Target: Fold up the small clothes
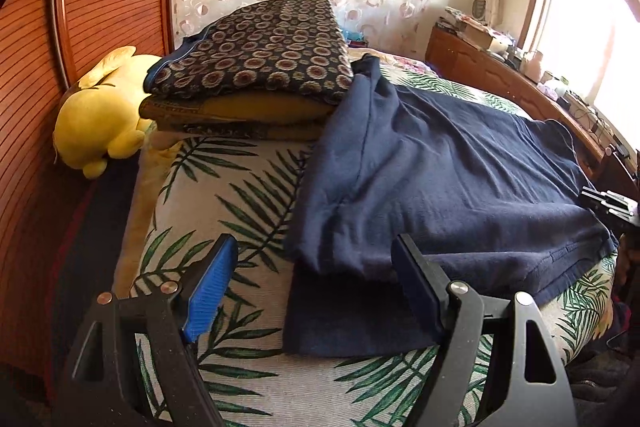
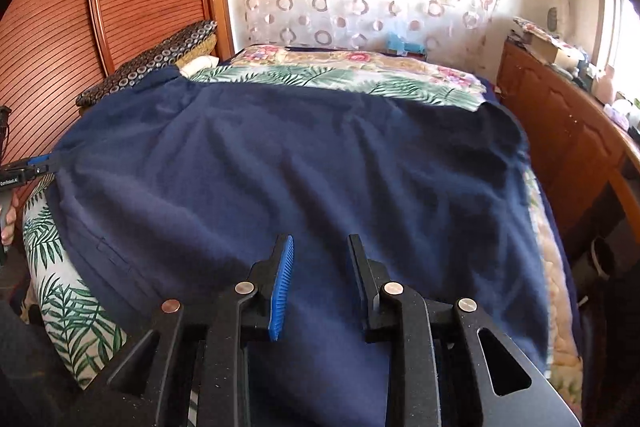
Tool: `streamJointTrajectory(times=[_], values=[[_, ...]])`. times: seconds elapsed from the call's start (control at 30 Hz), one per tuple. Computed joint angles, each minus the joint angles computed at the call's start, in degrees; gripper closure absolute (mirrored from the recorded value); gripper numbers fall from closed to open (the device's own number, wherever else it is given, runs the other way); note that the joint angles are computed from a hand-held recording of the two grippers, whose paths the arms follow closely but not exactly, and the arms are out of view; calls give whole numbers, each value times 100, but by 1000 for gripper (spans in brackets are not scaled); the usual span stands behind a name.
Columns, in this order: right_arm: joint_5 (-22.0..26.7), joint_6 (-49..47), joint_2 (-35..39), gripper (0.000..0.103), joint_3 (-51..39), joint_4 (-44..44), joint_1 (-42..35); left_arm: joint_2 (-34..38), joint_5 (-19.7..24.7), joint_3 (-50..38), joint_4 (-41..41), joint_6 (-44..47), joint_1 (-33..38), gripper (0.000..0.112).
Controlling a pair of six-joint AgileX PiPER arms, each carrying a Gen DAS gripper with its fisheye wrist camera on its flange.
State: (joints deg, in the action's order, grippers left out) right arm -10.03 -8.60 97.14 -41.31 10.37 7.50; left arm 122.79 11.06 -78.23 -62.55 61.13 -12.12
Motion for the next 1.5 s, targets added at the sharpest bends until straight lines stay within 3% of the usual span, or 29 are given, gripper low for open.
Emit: streamJointTrajectory(times=[0.13,0.2,0.4,0.6,0.73,0.83,0.97,1.23,1.5], values=[[-150,-715,145,75,50,762,178,37,31,-45,268,-238,16,33],[-506,-895,190,73,226,962,307,37,31,-51,320,-277,8,33],[-933,-265,115,67,592,460,328,46,63,-66,245,-210,15,33],[-1630,-957,128,61,948,1622,902,74,99,-55,114,-95,-4,33],[-2049,-325,111,60,1241,1174,911,110,145,-80,157,-139,-15,33],[-1953,-416,93,59,1217,1170,891,126,176,-78,-47,22,-8,33],[-1733,-1013,78,48,1061,1794,932,158,334,-93,-203,157,-2,52],[-1716,-762,81,46,1051,1434,803,227,271,-149,-40,-43,-70,56],[-1745,-540,74,45,1106,1104,686,265,129,-255,877,-763,-216,83]])
